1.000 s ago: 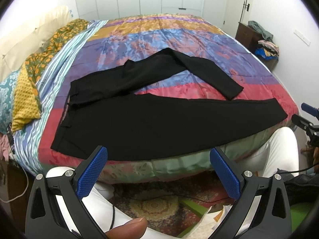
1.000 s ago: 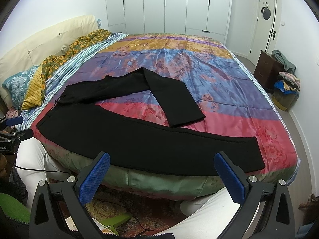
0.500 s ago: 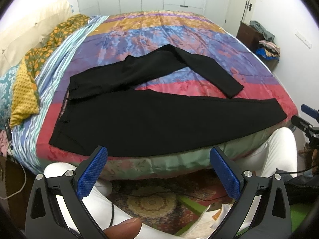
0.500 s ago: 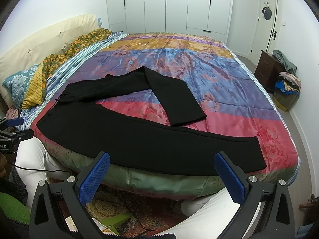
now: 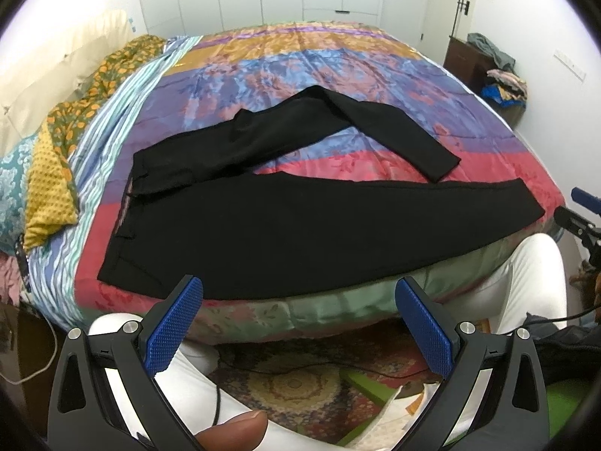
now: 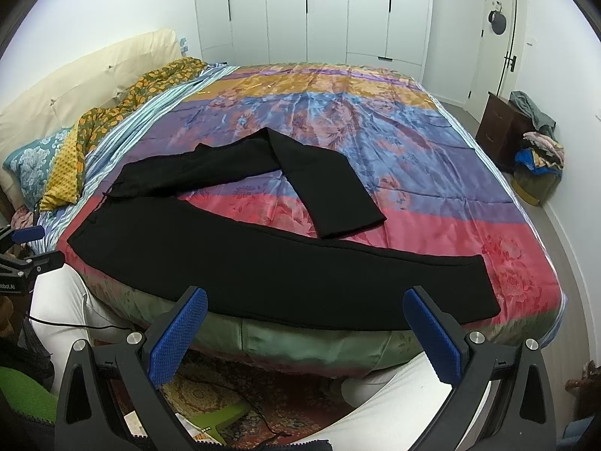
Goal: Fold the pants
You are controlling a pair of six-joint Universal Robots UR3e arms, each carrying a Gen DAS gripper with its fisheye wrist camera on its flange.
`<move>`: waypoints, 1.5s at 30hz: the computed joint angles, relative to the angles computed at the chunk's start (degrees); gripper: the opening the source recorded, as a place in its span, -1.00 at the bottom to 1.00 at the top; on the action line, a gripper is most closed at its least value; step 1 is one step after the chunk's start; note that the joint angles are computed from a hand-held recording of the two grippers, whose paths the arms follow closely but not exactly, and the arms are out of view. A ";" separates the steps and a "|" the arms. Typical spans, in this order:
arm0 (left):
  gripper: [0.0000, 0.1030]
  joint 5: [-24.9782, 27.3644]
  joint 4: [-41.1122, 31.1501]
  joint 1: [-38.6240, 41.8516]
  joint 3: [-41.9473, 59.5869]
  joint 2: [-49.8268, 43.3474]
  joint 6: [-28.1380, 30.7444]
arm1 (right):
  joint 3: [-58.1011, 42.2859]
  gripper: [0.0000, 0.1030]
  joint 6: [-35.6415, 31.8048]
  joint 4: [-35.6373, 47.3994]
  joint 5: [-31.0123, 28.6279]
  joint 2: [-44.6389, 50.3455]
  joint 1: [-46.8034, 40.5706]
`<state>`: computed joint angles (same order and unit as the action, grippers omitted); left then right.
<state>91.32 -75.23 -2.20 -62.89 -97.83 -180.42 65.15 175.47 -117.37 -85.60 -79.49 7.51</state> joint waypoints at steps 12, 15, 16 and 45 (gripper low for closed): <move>0.98 3.00 0.51 -0.90 0.52 -1.00 -0.53 | 1.90 1.00 1.62 -3.41 0.38 -1.43 -2.03; 0.98 3.75 1.16 -1.14 0.30 -0.93 -0.68 | 1.60 1.00 1.21 -3.52 0.40 -1.30 -2.18; 0.99 4.21 1.13 -1.30 0.56 -1.16 -0.70 | 1.24 1.00 1.06 -3.14 0.67 -1.12 -2.27; 0.99 -1.76 4.54 0.56 0.83 -0.74 0.61 | -0.42 1.00 1.38 -1.22 0.73 0.60 -1.65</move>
